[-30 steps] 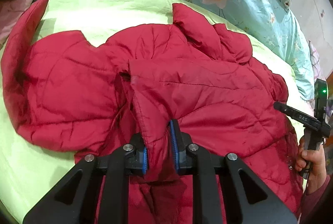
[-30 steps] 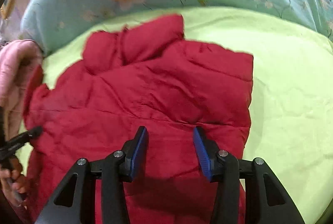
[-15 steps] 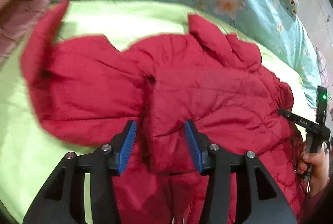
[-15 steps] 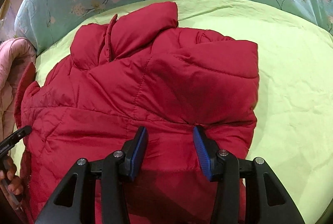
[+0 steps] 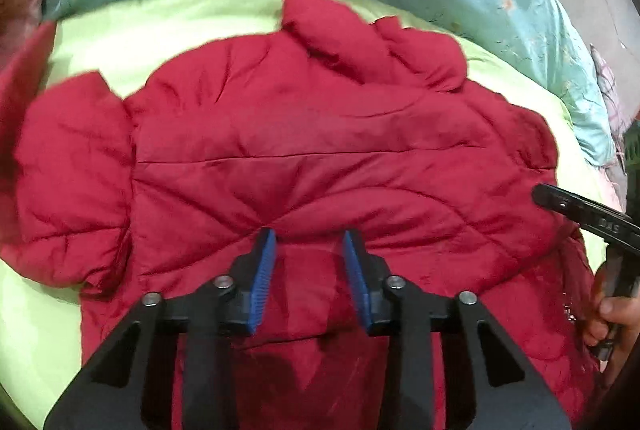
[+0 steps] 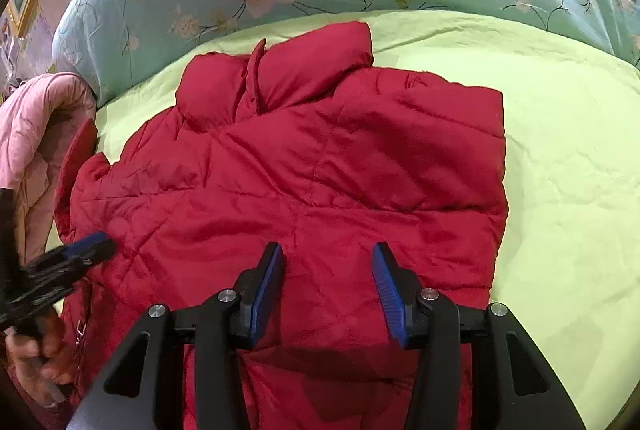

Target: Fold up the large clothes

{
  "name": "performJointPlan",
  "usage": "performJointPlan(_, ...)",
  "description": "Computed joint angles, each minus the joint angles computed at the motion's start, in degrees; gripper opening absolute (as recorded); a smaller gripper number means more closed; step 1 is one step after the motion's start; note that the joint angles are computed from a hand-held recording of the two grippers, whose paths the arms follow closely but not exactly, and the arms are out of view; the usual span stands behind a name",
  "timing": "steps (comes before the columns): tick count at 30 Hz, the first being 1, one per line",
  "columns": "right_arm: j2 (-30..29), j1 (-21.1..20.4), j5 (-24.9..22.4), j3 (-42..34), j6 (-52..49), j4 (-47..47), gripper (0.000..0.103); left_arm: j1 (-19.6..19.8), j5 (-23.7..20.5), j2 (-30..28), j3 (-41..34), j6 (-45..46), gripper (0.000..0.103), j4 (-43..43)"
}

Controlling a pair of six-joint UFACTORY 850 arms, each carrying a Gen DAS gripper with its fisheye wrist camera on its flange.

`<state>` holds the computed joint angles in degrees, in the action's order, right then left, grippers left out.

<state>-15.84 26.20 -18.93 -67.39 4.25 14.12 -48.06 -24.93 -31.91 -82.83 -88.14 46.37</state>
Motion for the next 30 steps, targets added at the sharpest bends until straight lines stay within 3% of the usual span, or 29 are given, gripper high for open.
performJointPlan(2, -0.1, 0.0, -0.1, 0.1, 0.3, -0.4, 0.048, 0.5, 0.8, 0.7, 1.0, -0.4, 0.023, -0.2)
performJointPlan(7, 0.6, -0.1, 0.3, 0.6, -0.9, 1.9, 0.05, 1.3, 2.8, 4.7, 5.6, -3.5, 0.022, 1.3)
performJointPlan(12, 3.3, 1.2, 1.4, 2.3, -6.0, 7.1, 0.05, 0.4, -2.7, 9.6, 10.1, -14.9, 0.023, 11.1)
performJointPlan(14, 4.2, 1.7, 1.6, 2.8, -8.5, 9.4, 0.05, 1.0, -5.3, 11.9, 12.2, -19.1, 0.027, 13.7)
performJointPlan(17, 5.4, 2.5, 1.6, 3.5, -11.9, 12.5, 0.05, 2.7, -8.8, 14.0, 14.1, -22.6, 0.044, 15.4)
performJointPlan(23, 6.3, 3.3, 0.7, 4.6, -17.9, 18.3, 0.05, 7.2, -12.4, 16.1, 15.7, -22.7, 0.045, 14.0)
performJointPlan(29, 7.0, 3.4, 0.0, 5.7, -20.6, 21.9, 0.05, 10.5, -13.3, 16.1, 15.8, -20.3, 0.045, 12.1)
performJointPlan(30, 7.3, 3.5, -0.1, 6.0, -21.3, 22.7, 0.05, 11.0, -13.1, 15.8, 15.6, -19.7, 0.049, 11.6)
